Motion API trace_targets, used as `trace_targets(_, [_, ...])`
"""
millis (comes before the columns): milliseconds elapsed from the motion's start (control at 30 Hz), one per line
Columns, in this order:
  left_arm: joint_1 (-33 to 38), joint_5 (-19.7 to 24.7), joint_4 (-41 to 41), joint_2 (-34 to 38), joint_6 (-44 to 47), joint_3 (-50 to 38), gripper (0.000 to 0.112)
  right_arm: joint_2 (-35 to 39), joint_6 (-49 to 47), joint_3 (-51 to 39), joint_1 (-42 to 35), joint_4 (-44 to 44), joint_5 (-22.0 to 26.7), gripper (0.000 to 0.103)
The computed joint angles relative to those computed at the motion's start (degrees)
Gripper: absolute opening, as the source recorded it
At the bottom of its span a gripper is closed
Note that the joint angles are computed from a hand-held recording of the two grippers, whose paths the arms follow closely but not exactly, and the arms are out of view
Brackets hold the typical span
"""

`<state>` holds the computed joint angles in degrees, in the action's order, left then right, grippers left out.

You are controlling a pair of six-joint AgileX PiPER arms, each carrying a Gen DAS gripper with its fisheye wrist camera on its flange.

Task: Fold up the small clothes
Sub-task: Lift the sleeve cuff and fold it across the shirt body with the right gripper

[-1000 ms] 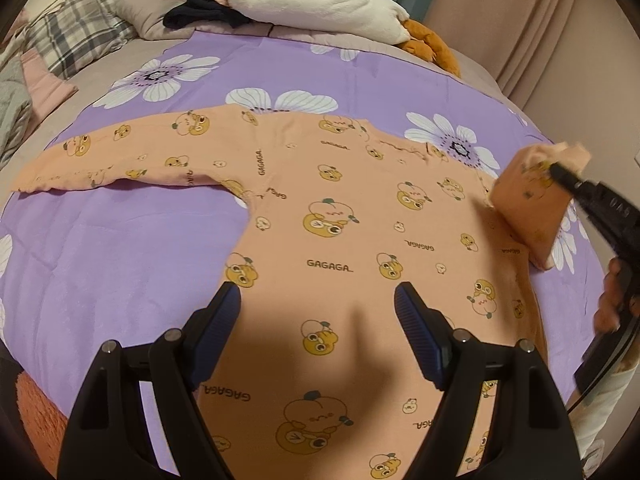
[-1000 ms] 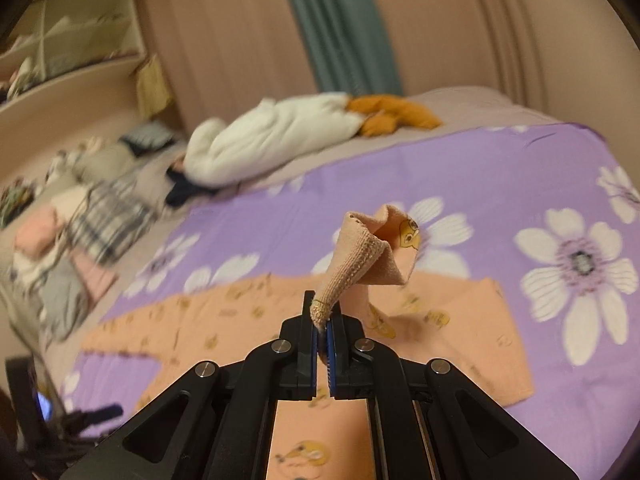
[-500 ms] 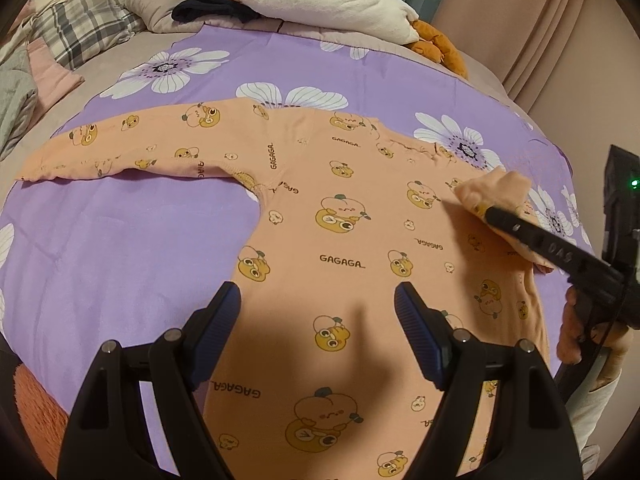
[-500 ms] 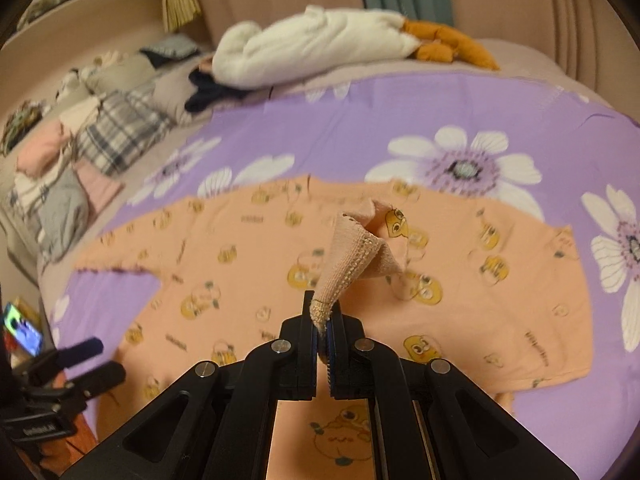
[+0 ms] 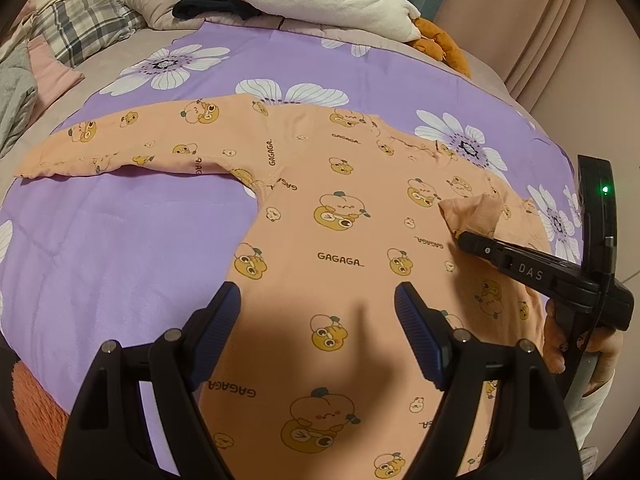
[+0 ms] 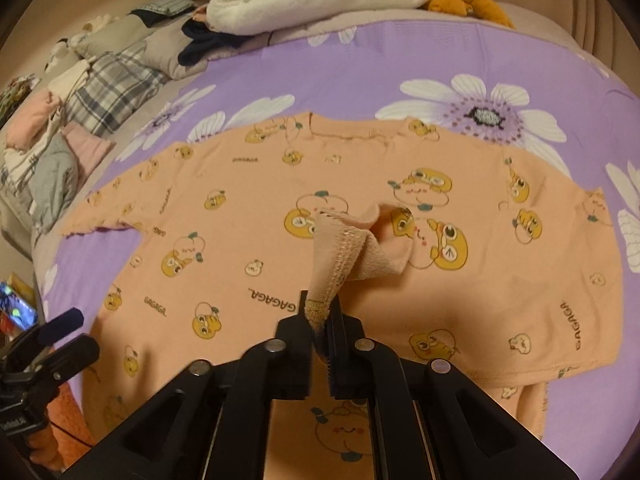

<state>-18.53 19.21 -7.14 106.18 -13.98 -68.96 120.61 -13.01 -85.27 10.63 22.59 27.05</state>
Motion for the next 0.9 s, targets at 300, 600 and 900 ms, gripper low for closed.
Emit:
trace_targets(300, [0.1, 1.3, -9.7, 0.5, 9.8, -2.4, 0.081, -8.5, -19.4, 8.9, -2.3, 18.5, -5.1, 0.059])
trace_targets(600, [-2.5, 7.3, -25.5, 10.2, 25.0, -15.5, 0.081, -14.1, -28.4, 15.2, -9.4, 30.9, -10.0, 0.062])
trace_targets(900, [-3.9, 16.7, -32.9, 25.0, 26.4, -33.8, 0.074, -13.1, -26.3, 15.5, -14.7, 32.6, -10.9, 0.062])
